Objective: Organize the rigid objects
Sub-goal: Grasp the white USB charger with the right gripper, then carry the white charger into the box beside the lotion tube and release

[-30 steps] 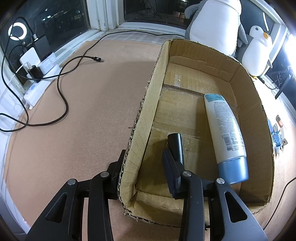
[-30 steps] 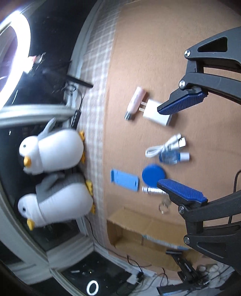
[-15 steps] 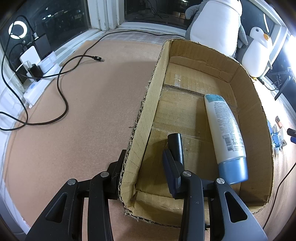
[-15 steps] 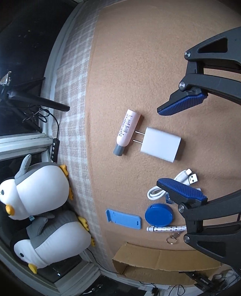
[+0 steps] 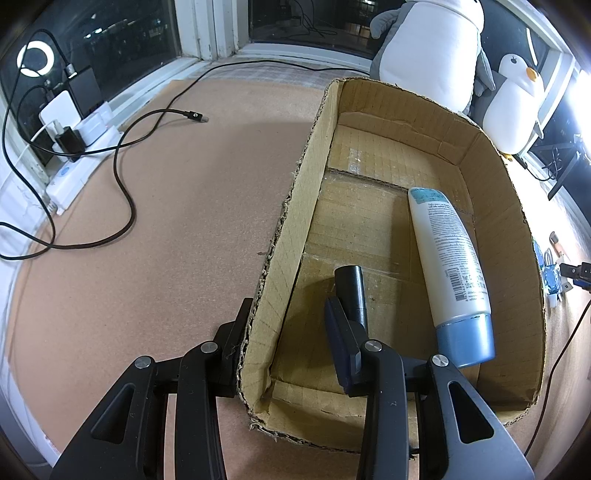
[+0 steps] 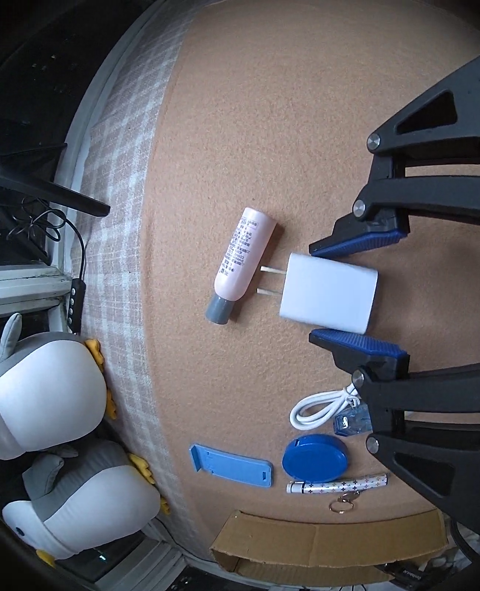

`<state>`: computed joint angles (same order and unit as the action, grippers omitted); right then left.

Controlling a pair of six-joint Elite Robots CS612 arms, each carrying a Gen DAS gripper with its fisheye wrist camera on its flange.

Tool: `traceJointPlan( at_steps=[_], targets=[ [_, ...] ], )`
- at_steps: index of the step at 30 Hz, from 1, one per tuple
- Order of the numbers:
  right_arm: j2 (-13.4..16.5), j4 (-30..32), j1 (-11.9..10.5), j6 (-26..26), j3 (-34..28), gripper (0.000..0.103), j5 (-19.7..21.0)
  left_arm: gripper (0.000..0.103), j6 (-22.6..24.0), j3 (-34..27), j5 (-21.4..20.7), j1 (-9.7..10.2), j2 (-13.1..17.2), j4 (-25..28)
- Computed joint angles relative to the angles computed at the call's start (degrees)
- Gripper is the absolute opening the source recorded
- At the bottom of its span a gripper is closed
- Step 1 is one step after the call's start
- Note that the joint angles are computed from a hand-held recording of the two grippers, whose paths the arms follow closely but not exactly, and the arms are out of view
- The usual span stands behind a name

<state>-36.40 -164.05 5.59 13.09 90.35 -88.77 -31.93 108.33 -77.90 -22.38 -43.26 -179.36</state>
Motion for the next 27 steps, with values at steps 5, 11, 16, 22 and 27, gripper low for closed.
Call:
traceJointPlan(
  at_steps=[5, 11, 16, 22, 27],
  targets=[
    [0.0, 0.0, 0.2, -1.51, 0.0, 0.032, -0.64, 0.036, -0.02, -0.02, 0.02, -0.01, 0.0, 0.03],
    [-0.78, -2.78, 0.62, -3.69, 1.8, 0.032, -1.09, 0.036, -0.04, -0.03, -0.01, 0.0, 0.0, 0.04],
    [-2.12, -6.09, 1.38, -5.95, 3.49, 0.032, -0.57, 0.036, 0.04, 0.01, 0.25, -0.05, 0.03, 0.06],
    [-3.52, -9.02, 2.86, -8.5, 3.78, 0.032, 3.06, 0.036, -0.02, -0.02, 0.3, -0.08, 0.06, 0.09],
    [-4.02, -10.73, 4.94, -11.56, 3.22, 0.032, 6.58, 0.036, -0.3, -0.02, 0.21, -0.1, 0.09, -0.03]
  ],
)
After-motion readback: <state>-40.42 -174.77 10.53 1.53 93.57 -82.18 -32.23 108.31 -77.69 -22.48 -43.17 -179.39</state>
